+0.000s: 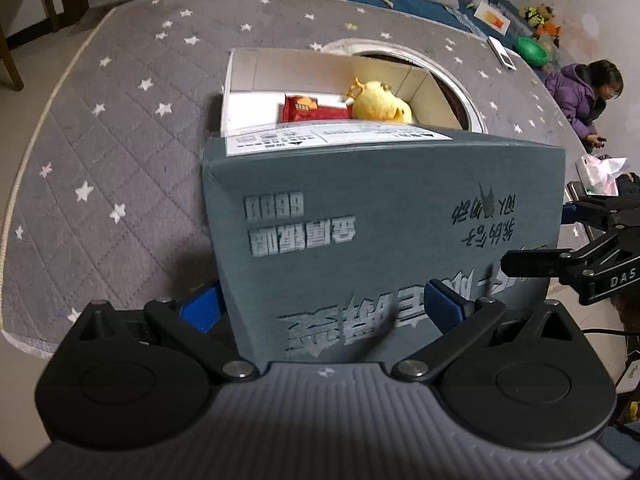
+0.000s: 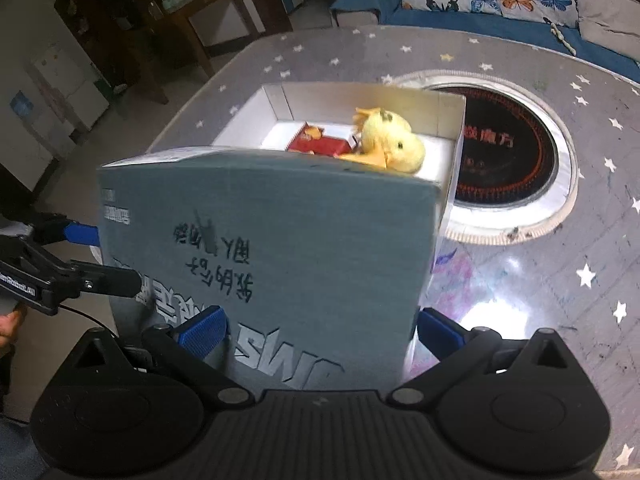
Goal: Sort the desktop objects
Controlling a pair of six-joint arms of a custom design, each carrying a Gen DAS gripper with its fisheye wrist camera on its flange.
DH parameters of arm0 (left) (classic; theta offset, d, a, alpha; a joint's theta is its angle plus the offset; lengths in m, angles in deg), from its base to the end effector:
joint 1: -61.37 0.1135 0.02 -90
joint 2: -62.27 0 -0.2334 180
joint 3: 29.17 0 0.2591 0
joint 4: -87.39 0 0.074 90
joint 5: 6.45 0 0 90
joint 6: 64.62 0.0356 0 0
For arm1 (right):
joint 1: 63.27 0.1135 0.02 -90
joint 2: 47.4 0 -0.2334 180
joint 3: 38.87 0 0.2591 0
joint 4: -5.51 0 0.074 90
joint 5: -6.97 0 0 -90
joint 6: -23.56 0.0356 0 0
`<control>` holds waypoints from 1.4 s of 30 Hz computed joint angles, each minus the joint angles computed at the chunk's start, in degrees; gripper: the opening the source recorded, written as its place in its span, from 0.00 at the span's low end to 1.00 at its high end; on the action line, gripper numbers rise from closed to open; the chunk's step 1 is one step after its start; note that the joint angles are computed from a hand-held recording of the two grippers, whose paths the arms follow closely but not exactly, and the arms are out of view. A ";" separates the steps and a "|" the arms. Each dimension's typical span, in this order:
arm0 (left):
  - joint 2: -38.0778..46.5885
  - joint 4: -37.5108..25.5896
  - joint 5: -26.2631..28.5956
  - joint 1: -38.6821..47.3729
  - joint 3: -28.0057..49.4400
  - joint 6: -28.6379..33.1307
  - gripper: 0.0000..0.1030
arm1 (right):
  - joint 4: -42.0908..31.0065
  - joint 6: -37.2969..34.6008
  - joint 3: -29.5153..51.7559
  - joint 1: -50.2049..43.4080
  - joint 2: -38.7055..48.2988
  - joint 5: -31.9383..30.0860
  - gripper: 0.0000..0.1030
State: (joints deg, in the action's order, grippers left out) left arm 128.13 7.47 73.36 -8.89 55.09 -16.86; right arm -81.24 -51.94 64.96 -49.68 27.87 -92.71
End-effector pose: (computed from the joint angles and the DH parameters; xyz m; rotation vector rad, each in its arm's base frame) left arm 0.0810 -0.2072 0.3124 0.5917 2.6224 -0.4340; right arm 0.2374 0.0636 0.3704 -0.0423 2.6160 0.3957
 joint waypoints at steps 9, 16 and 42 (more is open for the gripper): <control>2.57 -1.90 -10.95 -20.36 0.75 -18.60 1.00 | -0.37 -1.17 5.51 0.17 2.85 2.80 1.00; 13.40 -8.47 -21.48 -37.29 10.29 -34.22 1.00 | -1.51 -3.05 12.28 -0.45 6.17 3.96 1.00; 41.79 -8.54 -25.81 -51.00 30.20 -50.43 1.00 | 6.93 -2.23 14.12 -11.94 16.64 -5.14 0.99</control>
State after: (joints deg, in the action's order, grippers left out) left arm 169.93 -1.07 47.55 -59.88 85.29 -67.29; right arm -74.31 -54.17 79.09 -61.62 44.50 -97.85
